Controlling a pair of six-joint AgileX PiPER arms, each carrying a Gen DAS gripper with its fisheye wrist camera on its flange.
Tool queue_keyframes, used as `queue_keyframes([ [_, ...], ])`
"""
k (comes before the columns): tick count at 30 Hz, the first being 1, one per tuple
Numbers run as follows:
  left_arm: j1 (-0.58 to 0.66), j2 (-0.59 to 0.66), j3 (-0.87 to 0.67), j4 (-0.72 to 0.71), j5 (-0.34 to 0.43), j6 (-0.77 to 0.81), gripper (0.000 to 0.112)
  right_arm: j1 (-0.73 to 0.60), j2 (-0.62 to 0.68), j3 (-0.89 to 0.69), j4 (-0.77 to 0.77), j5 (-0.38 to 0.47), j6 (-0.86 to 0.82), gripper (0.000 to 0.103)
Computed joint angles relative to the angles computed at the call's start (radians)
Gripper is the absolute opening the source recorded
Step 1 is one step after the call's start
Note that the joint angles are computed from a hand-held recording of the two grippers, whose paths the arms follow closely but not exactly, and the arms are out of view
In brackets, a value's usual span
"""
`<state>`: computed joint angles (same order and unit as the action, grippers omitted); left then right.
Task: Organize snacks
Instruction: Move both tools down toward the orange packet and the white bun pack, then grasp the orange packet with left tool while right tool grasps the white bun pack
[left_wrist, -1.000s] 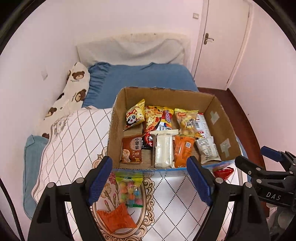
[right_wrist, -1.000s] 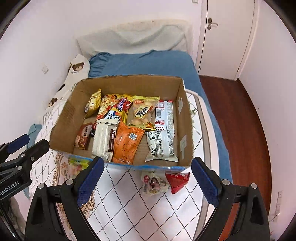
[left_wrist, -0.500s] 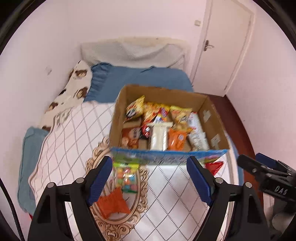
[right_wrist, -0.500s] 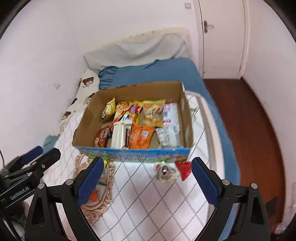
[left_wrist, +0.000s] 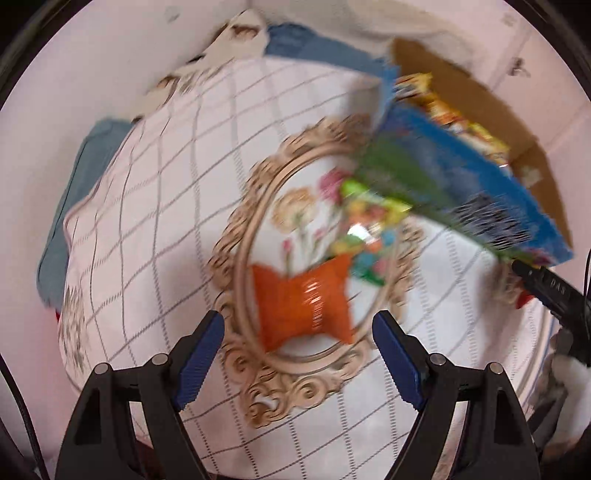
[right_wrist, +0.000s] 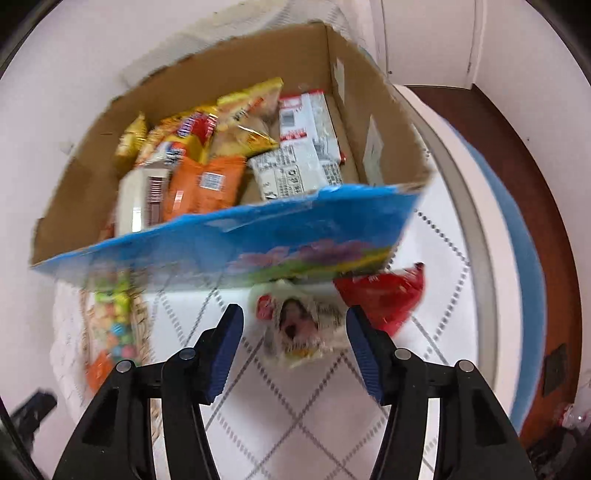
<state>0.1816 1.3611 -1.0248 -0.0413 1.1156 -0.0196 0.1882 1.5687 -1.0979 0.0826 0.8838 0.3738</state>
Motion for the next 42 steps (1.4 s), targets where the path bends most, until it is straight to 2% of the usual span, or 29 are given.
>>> queue_keyframes([
  [4, 0.021, 0.066, 0.024, -0.019, -0.017, 0.020, 0.082, 0.034, 0.074, 0.001, -0.021, -0.045, 0.032, 0.060],
  [7, -0.015, 0.116, 0.029, -0.022, -0.048, 0.065, 0.082, 0.083, 0.067, 0.029, -0.061, -0.061, 0.048, 0.055],
  [12, -0.180, 0.147, 0.038, 0.087, -0.062, 0.211, 0.082, 0.133, -0.012, 0.096, -0.044, -0.033, 0.011, 0.055],
  [16, -0.303, 0.166, 0.100, 0.268, -0.132, 0.217, 0.082, 0.164, -0.112, 0.189, 0.032, -0.002, -0.033, 0.055],
  [18, -0.315, 0.192, 0.090, 0.284, -0.147, 0.217, 0.082, 0.189, -0.164, 0.238, 0.070, 0.012, -0.032, 0.053],
  [21, -0.276, 0.238, 0.035, 0.247, -0.147, 0.198, 0.082, 0.238, -0.213, 0.278, 0.088, 0.028, 0.011, 0.052],
  [23, -0.215, 0.282, -0.022, 0.145, -0.106, 0.240, 0.082, 0.273, -0.223, 0.298, 0.092, 0.021, 0.040, 0.052],
  [25, -0.195, 0.315, -0.046, 0.109, -0.086, 0.253, 0.082, 0.291, -0.220, 0.313, 0.100, -0.003, 0.073, 0.053],
  [29, -0.182, 0.351, -0.045, 0.081, -0.094, 0.270, 0.082, 0.249, -0.218, 0.318, 0.169, -0.011, 0.044, 0.064],
  [30, -0.179, 0.349, -0.035, 0.069, -0.103, 0.270, 0.081, 0.222, -0.202, 0.307, 0.182, -0.010, 0.013, 0.064],
  [31, -0.167, 0.339, -0.024, 0.050, -0.110, 0.268, 0.071, 0.218, -0.200, 0.311, 0.187, -0.012, 0.011, 0.064],
  [32, -0.144, 0.324, -0.021, 0.016, -0.103, 0.271, 0.068, 0.204, -0.200, 0.312, 0.192, -0.013, 0.002, 0.064],
  [35, -0.105, 0.284, 0.008, -0.032, -0.081, 0.262, 0.065, 0.204, -0.188, 0.304, 0.173, -0.024, 0.010, 0.062],
  [37, -0.090, 0.243, 0.057, -0.048, -0.080, 0.252, 0.065, 0.225, -0.185, 0.306, 0.138, -0.026, 0.033, 0.052],
  [42, -0.028, 0.157, 0.180, -0.115, -0.069, 0.265, 0.060, 0.290, -0.198, 0.310, 0.090, -0.028, 0.090, 0.051],
])
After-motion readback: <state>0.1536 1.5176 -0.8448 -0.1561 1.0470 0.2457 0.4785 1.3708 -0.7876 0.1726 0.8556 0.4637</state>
